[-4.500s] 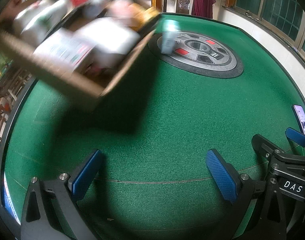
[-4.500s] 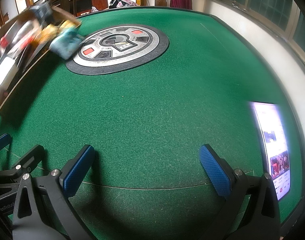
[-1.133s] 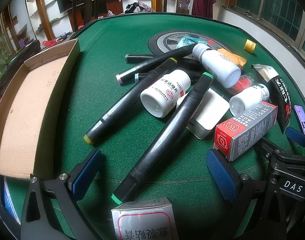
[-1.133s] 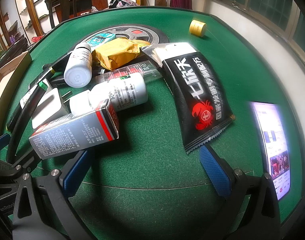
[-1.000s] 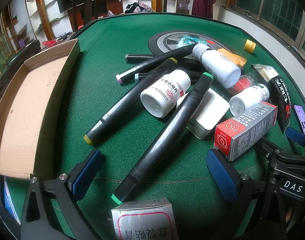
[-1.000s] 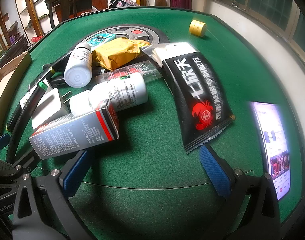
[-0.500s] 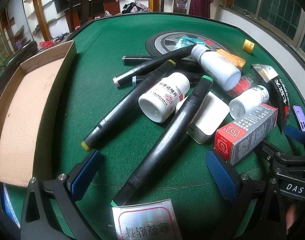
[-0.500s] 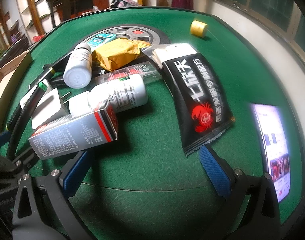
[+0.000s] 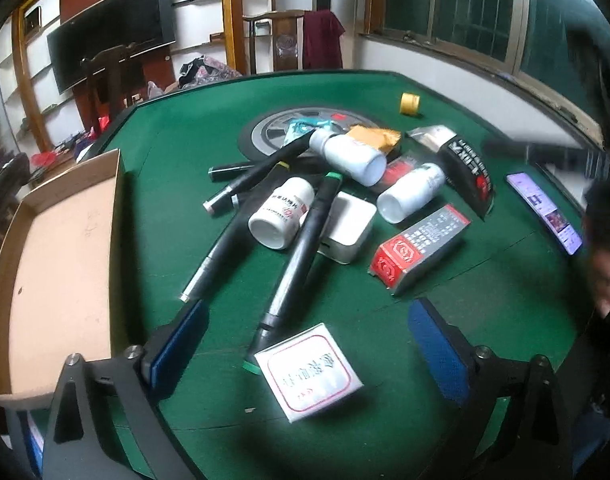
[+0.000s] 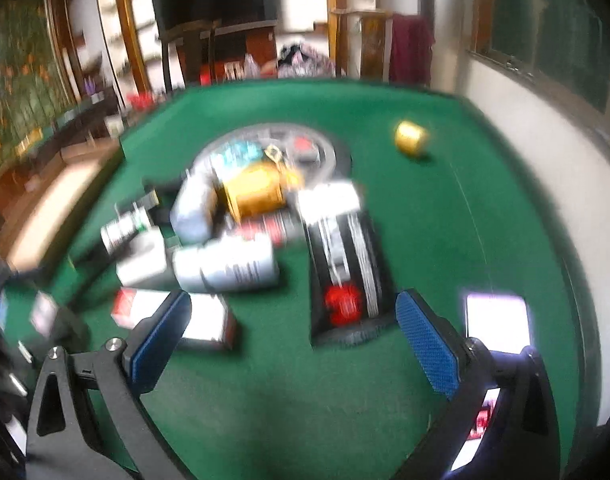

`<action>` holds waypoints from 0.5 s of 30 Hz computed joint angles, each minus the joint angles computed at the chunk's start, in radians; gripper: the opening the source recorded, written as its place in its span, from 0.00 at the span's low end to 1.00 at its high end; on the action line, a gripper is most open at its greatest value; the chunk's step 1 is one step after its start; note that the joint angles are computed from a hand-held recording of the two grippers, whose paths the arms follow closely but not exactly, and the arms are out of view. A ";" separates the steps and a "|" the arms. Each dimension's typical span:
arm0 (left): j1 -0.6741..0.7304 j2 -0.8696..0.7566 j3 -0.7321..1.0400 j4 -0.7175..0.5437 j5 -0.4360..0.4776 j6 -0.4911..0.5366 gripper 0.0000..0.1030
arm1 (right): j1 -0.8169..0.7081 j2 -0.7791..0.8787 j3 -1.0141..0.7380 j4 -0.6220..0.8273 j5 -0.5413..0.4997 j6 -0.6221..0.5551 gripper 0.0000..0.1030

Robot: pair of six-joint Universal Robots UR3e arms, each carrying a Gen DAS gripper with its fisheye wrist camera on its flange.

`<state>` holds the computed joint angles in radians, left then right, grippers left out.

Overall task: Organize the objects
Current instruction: 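Grasp the white square box with the left tool while the right tool grasps the long red-and-white box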

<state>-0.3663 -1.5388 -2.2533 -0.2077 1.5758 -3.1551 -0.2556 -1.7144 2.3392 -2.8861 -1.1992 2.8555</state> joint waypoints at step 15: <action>-0.036 0.065 0.026 -0.207 0.032 -0.104 0.70 | -0.008 0.208 -0.106 -0.176 0.268 0.104 0.99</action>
